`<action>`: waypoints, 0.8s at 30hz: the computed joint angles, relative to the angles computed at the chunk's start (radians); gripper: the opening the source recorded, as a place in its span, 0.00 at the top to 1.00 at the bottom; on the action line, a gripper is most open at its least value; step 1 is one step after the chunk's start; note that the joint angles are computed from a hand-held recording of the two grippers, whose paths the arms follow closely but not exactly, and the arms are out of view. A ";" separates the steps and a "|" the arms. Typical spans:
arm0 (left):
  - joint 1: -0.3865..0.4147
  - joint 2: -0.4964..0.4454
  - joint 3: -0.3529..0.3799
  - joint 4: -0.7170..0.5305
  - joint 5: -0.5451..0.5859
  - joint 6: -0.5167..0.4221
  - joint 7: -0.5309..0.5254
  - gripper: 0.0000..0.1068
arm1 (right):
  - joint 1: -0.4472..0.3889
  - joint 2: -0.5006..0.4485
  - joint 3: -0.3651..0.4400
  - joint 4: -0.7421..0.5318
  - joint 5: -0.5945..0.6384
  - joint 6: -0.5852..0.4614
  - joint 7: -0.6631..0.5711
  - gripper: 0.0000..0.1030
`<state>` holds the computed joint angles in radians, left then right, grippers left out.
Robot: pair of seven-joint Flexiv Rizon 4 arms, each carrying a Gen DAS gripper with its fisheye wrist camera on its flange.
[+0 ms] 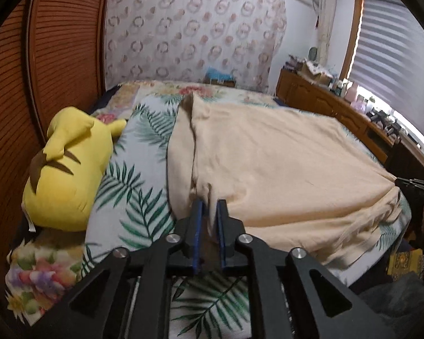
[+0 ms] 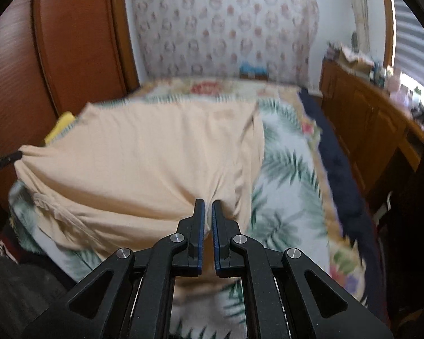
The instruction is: Fold small clothes
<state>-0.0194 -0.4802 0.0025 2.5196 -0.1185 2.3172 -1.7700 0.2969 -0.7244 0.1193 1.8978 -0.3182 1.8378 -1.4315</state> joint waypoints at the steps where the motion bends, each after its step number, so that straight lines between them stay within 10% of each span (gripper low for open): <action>1: -0.002 0.000 0.001 0.003 -0.003 -0.009 0.003 0.86 | 0.008 -0.006 -0.014 0.000 0.006 -0.005 0.002 0.96; 8: 0.017 -0.005 0.005 0.039 0.011 0.007 -0.021 0.71 | 0.071 0.020 -0.116 0.043 0.104 0.045 -0.019 0.54; 19: 0.086 -0.037 -0.046 0.019 0.121 -0.031 -0.075 0.69 | -0.146 -0.039 0.132 -0.010 -0.027 -0.113 -0.012 0.55; 24: 0.080 -0.030 -0.043 0.016 0.121 -0.044 -0.079 0.69 | -0.185 -0.034 0.183 -0.006 -0.057 -0.157 -0.056 0.94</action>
